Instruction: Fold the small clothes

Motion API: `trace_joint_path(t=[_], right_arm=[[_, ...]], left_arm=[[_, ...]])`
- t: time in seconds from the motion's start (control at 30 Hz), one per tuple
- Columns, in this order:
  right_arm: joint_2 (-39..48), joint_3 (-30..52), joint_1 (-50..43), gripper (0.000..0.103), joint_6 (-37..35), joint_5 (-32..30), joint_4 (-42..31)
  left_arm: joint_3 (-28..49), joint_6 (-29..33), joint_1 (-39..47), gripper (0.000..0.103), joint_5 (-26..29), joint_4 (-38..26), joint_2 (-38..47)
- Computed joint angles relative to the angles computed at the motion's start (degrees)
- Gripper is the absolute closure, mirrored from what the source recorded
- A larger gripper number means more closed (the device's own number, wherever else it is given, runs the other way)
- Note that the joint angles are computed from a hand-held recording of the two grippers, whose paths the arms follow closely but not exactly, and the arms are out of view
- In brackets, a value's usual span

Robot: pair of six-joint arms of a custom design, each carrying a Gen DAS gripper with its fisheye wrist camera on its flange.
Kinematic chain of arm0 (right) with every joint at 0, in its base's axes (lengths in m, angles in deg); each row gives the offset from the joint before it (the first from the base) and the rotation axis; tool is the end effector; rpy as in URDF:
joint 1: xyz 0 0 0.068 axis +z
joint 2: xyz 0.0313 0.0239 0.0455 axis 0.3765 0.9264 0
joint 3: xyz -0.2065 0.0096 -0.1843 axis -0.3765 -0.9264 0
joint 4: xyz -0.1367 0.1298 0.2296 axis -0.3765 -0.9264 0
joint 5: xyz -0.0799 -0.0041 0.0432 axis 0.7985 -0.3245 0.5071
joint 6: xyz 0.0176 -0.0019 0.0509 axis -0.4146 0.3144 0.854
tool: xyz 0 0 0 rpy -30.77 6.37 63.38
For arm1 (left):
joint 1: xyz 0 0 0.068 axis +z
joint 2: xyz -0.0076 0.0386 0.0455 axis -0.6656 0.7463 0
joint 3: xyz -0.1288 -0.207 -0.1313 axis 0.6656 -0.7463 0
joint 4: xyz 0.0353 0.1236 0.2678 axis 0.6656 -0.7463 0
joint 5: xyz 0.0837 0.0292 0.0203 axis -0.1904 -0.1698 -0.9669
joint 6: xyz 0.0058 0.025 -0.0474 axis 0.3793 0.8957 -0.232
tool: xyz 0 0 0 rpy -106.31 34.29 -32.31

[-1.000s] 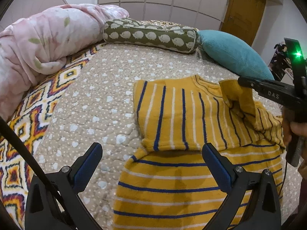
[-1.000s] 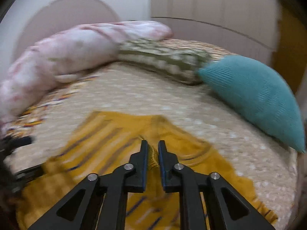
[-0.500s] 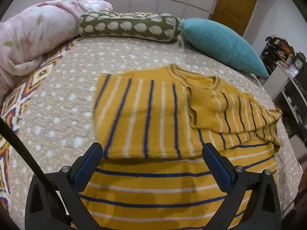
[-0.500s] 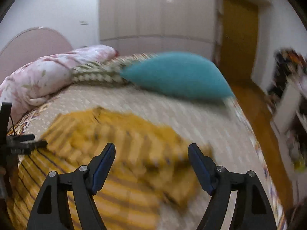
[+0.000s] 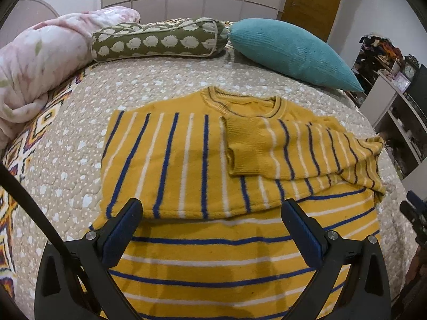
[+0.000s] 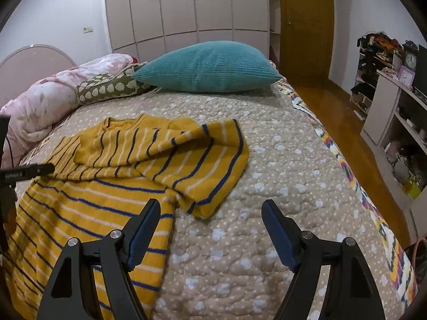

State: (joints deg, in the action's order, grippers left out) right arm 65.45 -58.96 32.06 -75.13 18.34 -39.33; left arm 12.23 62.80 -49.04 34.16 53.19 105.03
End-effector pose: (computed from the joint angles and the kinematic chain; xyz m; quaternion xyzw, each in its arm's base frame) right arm 0.1384 0.0177 0.1546 0.0708 0.9121 0.0001 0.4038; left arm 0.2766 -0.0415 0.1632 0.1019 0.9436 -0.0937 0.3006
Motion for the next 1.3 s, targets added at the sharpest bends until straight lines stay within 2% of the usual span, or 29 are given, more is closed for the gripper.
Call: trace_joint_path(t=[0.27, 0.33, 0.47, 0.53, 0.6, 0.67, 0.7, 0.8, 0.93, 1.03, 1.2, 1.3], right_arm=[[-3.5, 0.1, 8.0, 0.019, 4.8, 2.2, -2.8], [-2.1, 0.6, 10.3, 0.019, 5.6, 4.0, -2.2], [3.4, 1.0, 12.4, 0.019, 6.0, 3.6, 2.7], [7.7, 1.3, 13.1, 0.020, 6.0, 2.8, 6.6], [11.5, 1.8, 13.3, 0.025, 5.8, 1.1, 10.4], [14.0, 2.1, 12.3, 0.034, 6.1, -2.6, 13.8], [16.1, 2.5, 11.3, 0.036, 6.6, -5.8, 16.3], [23.8, 4.4, 11.0, 0.039, 7.6, -10.2, 23.2], [38.0, 9.5, 16.0, 0.039, 6.8, -6.3, 31.8], [47.7, 13.8, 17.9, 0.039, 6.7, -9.6, 35.9], [61.5, 21.9, 19.7, 0.039, 7.8, -10.3, 39.5], [68.8, 27.4, 22.2, 0.039, 4.3, -4.1, 37.9]], left_arm=[[0.1, -2.0, -5.1, 0.000, -1.4, 0.9, 1.5], [-0.6, -1.4, -5.2, 0.000, -1.4, 1.0, 0.4], [-1.6, 1.0, -3.2, 0.000, -1.9, 0.9, -1.7], [-1.2, 1.6, -0.6, 0.000, -1.6, 0.4, -2.0], [-0.9, 2.0, 2.0, 0.000, -0.6, 0.1, -2.0], [-1.0, 2.8, 4.8, 0.000, -0.5, 0.8, -1.9], [-1.0, 3.1, 5.7, 0.000, -1.0, 1.4, -1.6], [-0.8, 4.5, 8.1, 0.000, -1.9, 3.5, 0.5], [0.5, 5.8, 9.7, 0.000, -1.1, 4.5, 4.3], [0.9, 5.7, 10.6, 0.000, -0.3, 5.2, 5.7], [2.1, 5.7, 11.8, 0.000, 0.8, 5.3, 7.4], [2.5, 6.3, 12.8, 0.000, 1.4, 5.3, 7.6]])
